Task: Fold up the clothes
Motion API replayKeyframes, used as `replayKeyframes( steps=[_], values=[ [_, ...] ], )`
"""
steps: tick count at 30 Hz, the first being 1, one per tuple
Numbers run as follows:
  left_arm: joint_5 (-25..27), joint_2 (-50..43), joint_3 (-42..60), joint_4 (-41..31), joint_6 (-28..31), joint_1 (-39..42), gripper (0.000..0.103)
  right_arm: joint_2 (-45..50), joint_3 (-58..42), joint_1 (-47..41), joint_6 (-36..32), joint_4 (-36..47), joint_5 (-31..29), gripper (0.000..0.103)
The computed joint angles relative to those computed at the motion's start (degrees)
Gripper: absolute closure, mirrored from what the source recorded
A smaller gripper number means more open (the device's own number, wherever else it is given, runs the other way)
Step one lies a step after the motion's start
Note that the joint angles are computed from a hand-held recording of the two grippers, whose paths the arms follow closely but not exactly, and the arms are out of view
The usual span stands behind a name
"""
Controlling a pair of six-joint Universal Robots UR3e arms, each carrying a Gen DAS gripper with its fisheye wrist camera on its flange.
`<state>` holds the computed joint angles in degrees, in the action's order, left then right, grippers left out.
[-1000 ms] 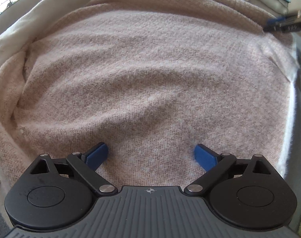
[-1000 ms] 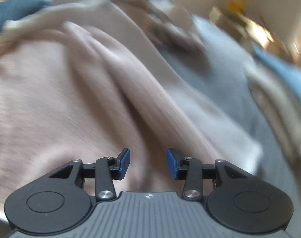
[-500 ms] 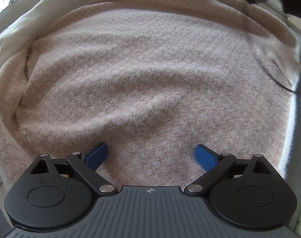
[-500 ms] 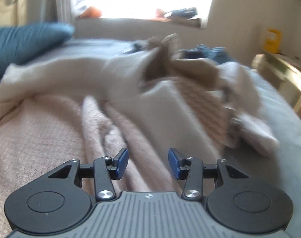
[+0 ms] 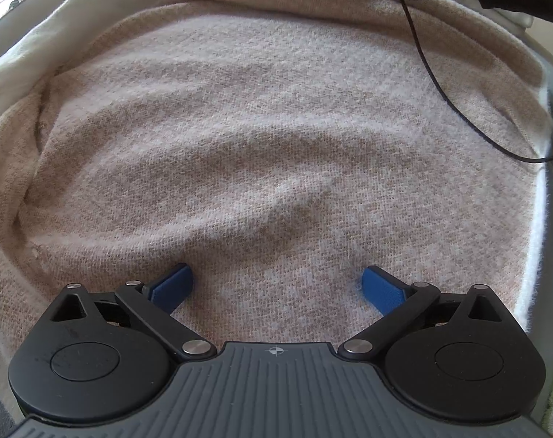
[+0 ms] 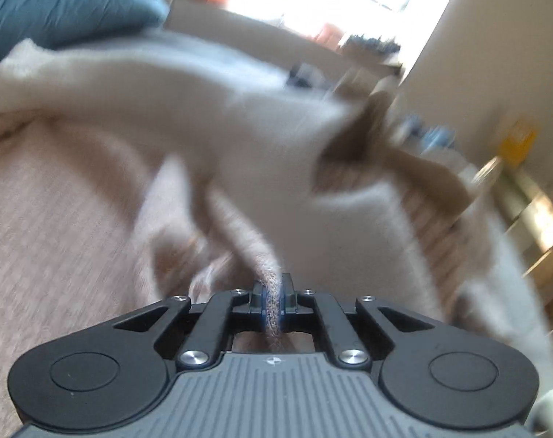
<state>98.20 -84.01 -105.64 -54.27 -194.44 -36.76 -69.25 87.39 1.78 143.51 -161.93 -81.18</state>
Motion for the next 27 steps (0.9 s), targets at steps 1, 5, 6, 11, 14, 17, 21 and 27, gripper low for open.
replayKeyframes(
  steps=[1,5,6,11,14,17,21,27],
  values=[
    [0.0,0.1,-0.1,0.1,0.0,0.0,0.002,0.5,0.8,0.3,0.4,-4.4,-1.8,0.098],
    [0.4,0.0,0.0,-0.1,0.0,-0.2,0.002,6.6,0.1,2.0,-1.4,-19.2,-10.5,0.099],
    [0.5,0.0,0.1,-0.2,0.0,-0.2,0.002,9.9,-1.8,2.5,-3.0,-21.5,-13.1,0.099],
    [0.6,-0.2,0.9,-1.2,-0.1,-0.4,0.002,15.8,-8.3,2.3,-3.8,-16.4,-16.8,0.092],
    [0.7,-0.2,1.0,-1.4,-0.1,-0.4,0.002,7.8,-2.8,-0.9,-1.0,-13.2,-10.9,0.074],
    [0.5,0.0,1.0,-1.5,0.2,-0.4,0.002,-1.9,6.5,-5.1,4.3,-16.0,-4.6,0.057],
    [0.4,-0.3,1.4,-1.9,0.5,-0.3,0.002,-15.0,14.8,-9.8,7.5,-7.8,10.1,0.059],
    [1.5,-0.7,1.6,-1.7,-1.3,-1.1,0.001,-9.4,3.6,-6.1,13.7,15.1,9.8,0.079]
  ],
)
